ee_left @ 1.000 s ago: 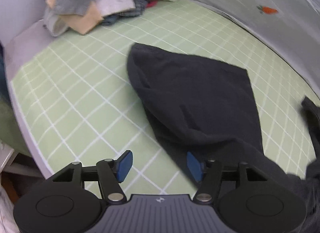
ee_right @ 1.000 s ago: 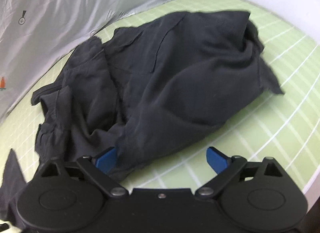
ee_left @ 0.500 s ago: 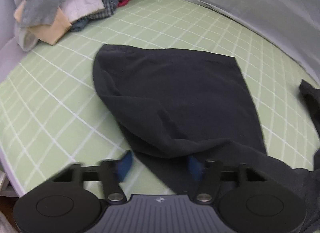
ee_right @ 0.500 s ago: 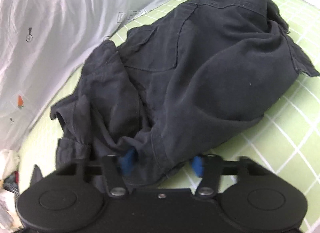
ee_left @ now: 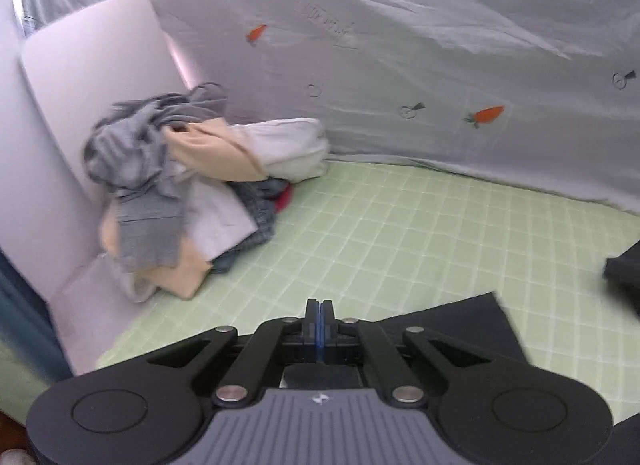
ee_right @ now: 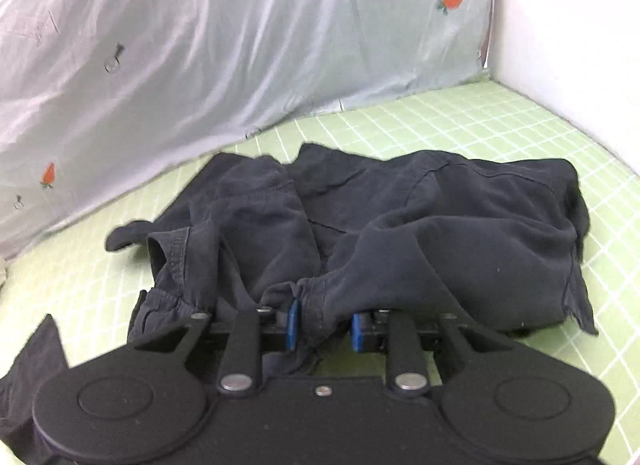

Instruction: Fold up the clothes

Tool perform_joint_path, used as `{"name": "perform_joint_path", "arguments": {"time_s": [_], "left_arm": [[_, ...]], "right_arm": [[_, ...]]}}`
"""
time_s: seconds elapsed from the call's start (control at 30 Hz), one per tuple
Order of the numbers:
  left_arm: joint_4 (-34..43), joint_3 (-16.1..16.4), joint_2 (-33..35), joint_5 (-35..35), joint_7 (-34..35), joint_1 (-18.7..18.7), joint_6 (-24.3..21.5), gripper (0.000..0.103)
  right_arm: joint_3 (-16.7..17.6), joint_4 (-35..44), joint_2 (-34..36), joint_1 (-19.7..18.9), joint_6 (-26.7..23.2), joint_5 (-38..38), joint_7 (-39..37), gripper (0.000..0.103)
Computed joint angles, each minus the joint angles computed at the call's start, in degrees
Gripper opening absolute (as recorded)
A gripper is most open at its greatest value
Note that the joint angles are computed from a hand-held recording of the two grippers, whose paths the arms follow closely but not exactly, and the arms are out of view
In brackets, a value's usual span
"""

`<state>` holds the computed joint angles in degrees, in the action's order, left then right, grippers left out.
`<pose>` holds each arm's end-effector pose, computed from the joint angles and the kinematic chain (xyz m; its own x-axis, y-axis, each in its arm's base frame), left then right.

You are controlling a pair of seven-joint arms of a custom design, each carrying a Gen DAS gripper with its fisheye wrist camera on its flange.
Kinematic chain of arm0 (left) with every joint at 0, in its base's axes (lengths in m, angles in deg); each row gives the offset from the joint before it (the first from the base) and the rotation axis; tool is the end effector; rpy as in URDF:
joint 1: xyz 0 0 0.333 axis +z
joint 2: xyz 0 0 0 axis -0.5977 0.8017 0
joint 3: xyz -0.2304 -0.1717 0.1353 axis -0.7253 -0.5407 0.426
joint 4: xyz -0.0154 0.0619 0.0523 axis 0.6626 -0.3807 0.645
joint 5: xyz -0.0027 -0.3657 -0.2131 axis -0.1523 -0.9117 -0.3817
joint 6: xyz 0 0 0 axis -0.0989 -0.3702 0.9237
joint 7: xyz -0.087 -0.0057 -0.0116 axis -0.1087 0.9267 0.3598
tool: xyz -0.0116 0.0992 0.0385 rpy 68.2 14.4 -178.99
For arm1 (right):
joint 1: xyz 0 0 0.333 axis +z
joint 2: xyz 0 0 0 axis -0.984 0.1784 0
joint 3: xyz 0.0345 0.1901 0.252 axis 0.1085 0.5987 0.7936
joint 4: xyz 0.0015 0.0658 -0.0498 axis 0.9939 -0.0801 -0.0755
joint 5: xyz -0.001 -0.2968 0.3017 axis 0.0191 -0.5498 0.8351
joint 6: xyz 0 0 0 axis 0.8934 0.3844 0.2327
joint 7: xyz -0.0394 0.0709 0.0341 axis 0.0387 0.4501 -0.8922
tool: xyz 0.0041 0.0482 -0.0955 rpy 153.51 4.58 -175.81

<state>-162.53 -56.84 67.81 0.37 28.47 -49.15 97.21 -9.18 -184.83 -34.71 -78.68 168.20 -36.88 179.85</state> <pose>0.5997 -0.2080 0.5749 0.5630 -0.8015 -0.2015 -0.6569 -0.2861 -0.6975 0.6421 -0.0077 0.5129 -0.2422 -0.9527 -0.1835 -0.6824 0.3017 -0.6658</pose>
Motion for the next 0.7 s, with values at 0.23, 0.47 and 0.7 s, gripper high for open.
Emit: {"name": "perform_joint_path", "arguments": {"time_s": [0.23, 0.47, 0.7], "left_arm": [[-4.59, 0.16, 1.08, -15.28, 2.59, 1.26, 4.2, 0.014], [-9.85, -0.27, -1.48, -17.69, 6.63, 1.02, 6.87, 0.018], [-15.19, 0.01, -5.78, -19.15, 11.7, 1.69, 12.09, 0.032]], "right_arm": [[0.01, 0.93, 0.47, 0.11, -3.46, -2.24, 0.35, 0.034], [0.4, -0.74, -1.63, 1.68, -6.08, -7.34, 3.66, 0.063], [1.03, -8.97, -7.97, 5.38, -3.45, -2.77, -0.98, 0.103]]}}
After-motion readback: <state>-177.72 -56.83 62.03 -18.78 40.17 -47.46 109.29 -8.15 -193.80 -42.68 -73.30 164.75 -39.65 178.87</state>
